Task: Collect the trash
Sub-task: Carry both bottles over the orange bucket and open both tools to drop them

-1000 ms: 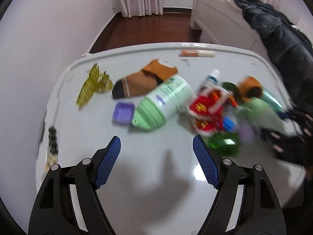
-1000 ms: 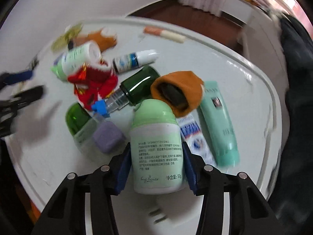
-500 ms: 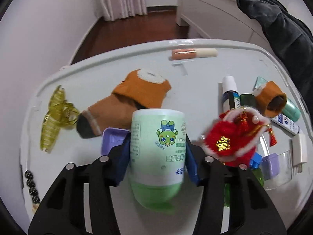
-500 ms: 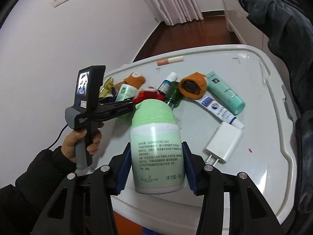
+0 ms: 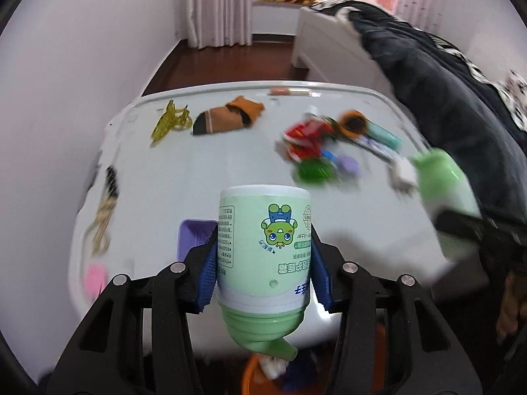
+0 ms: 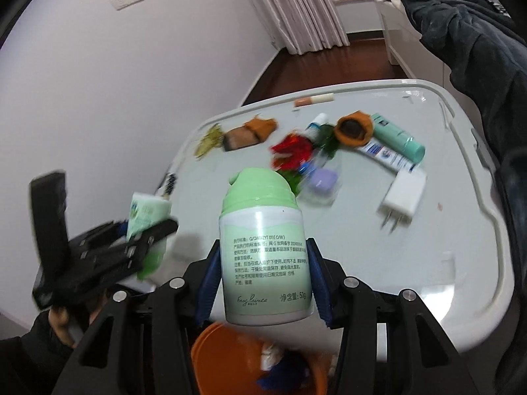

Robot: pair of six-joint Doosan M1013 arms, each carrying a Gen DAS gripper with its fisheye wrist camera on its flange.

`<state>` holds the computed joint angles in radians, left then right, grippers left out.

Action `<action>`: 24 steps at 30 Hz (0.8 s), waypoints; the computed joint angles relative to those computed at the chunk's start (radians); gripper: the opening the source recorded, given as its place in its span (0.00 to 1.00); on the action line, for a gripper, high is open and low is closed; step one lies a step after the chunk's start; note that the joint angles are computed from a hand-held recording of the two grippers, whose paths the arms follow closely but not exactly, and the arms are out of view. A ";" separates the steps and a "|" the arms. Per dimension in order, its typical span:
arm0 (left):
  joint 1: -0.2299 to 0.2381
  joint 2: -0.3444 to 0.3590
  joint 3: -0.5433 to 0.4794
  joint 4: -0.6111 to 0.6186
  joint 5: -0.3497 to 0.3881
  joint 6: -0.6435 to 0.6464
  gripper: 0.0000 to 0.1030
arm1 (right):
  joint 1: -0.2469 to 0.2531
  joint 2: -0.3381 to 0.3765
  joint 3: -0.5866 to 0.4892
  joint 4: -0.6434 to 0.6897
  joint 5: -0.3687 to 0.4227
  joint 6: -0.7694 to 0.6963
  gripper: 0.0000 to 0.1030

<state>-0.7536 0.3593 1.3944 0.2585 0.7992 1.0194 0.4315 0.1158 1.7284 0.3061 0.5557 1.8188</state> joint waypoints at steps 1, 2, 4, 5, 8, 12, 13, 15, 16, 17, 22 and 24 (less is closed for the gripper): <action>-0.013 -0.018 0.023 0.007 0.002 -0.010 0.45 | 0.016 -0.015 0.014 -0.021 -0.007 0.025 0.47; -0.025 -0.042 0.057 0.017 0.004 -0.032 0.45 | 0.040 -0.036 0.034 -0.062 -0.011 0.068 0.47; -0.039 -0.080 0.118 0.003 -0.001 -0.052 0.45 | 0.077 -0.066 0.064 -0.111 -0.014 0.124 0.47; -0.046 -0.091 0.139 -0.005 -0.001 -0.054 0.45 | 0.093 -0.076 0.075 -0.132 -0.013 0.152 0.47; -0.061 -0.111 0.188 -0.032 0.013 -0.050 0.45 | 0.151 -0.105 0.121 -0.191 0.009 0.246 0.47; -0.068 -0.115 0.213 -0.089 0.029 -0.016 0.45 | 0.179 -0.107 0.142 -0.205 0.042 0.284 0.47; -0.069 -0.118 0.218 -0.101 0.029 -0.007 0.45 | 0.182 -0.106 0.143 -0.216 0.049 0.300 0.47; -0.072 -0.116 0.219 -0.105 0.033 -0.003 0.45 | 0.181 -0.099 0.137 -0.225 0.070 0.305 0.46; -0.074 -0.114 0.217 -0.101 0.037 -0.003 0.45 | 0.180 -0.095 0.134 -0.223 0.081 0.302 0.46; -0.074 -0.113 0.217 -0.101 0.034 0.003 0.46 | 0.177 -0.090 0.132 -0.214 0.088 0.292 0.46; -0.070 -0.068 0.189 -0.153 0.128 0.045 0.69 | 0.160 -0.039 0.129 -0.129 0.138 0.221 0.55; -0.068 -0.060 0.184 -0.159 0.144 0.051 0.70 | 0.152 -0.032 0.136 -0.096 0.135 0.215 0.55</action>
